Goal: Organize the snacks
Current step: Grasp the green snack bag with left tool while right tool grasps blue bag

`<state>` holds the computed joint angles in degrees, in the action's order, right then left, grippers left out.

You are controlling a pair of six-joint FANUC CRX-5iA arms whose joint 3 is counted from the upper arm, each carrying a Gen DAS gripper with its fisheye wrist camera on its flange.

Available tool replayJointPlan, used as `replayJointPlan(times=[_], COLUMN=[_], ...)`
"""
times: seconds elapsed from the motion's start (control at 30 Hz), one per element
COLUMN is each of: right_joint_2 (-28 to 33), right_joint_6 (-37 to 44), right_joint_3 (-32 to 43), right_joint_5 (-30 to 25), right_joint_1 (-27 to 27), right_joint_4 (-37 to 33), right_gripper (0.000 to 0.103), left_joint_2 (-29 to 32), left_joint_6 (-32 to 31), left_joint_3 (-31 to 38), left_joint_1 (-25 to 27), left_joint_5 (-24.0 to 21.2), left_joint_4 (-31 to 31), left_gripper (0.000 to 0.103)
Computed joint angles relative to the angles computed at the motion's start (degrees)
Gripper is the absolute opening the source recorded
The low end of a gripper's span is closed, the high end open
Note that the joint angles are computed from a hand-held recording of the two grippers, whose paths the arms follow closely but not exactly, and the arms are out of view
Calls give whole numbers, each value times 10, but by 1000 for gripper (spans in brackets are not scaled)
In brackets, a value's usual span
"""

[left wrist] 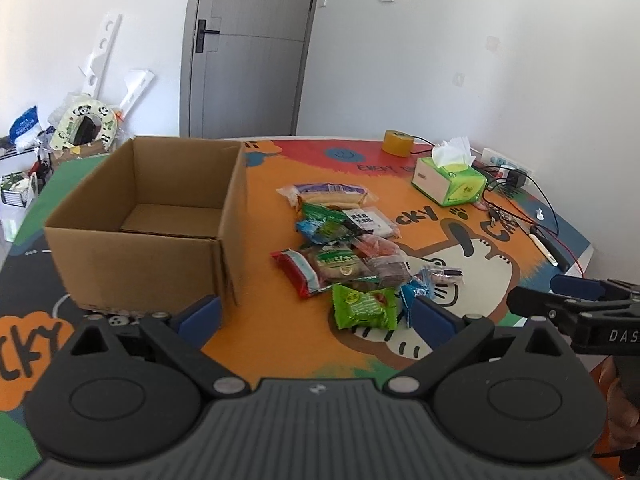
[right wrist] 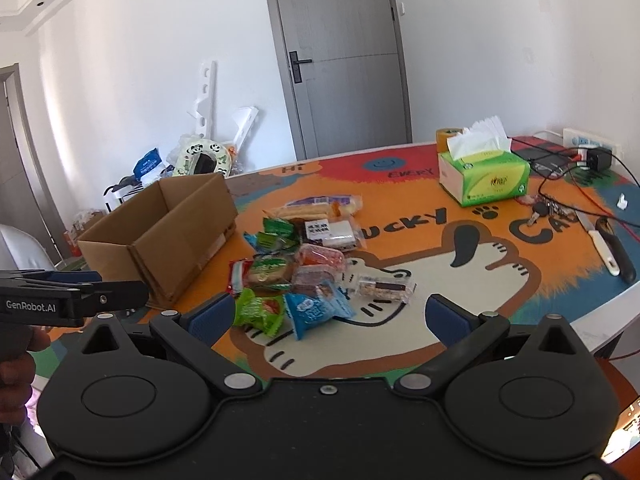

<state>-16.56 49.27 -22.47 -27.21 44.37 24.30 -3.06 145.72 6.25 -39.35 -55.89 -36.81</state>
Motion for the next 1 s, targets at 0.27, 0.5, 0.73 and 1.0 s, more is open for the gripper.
replayJointPlan(times=[0.27, 0.5, 0.73, 1.0], right_joint_2=[24, 58, 88, 127], right_joint_6=[48, 109, 185, 262], right_joint_3=[15, 51, 97, 148], right_joint_5=[6, -10, -28, -53], right_joint_1=[-27, -52, -74, -86], right_joint_4=[-68, -154, -240, -316], right_gripper=[102, 89, 80, 76], left_joint_2=[31, 64, 96, 115], left_joint_6=[-34, -73, -96, -141], left_joint_3=[0, 8, 23, 21], left_joint_1=[25, 50, 71, 94], left_joint_5=[47, 80, 87, 101], left_joint_4=[42, 88, 122, 173], left_gripper=[95, 81, 70, 54])
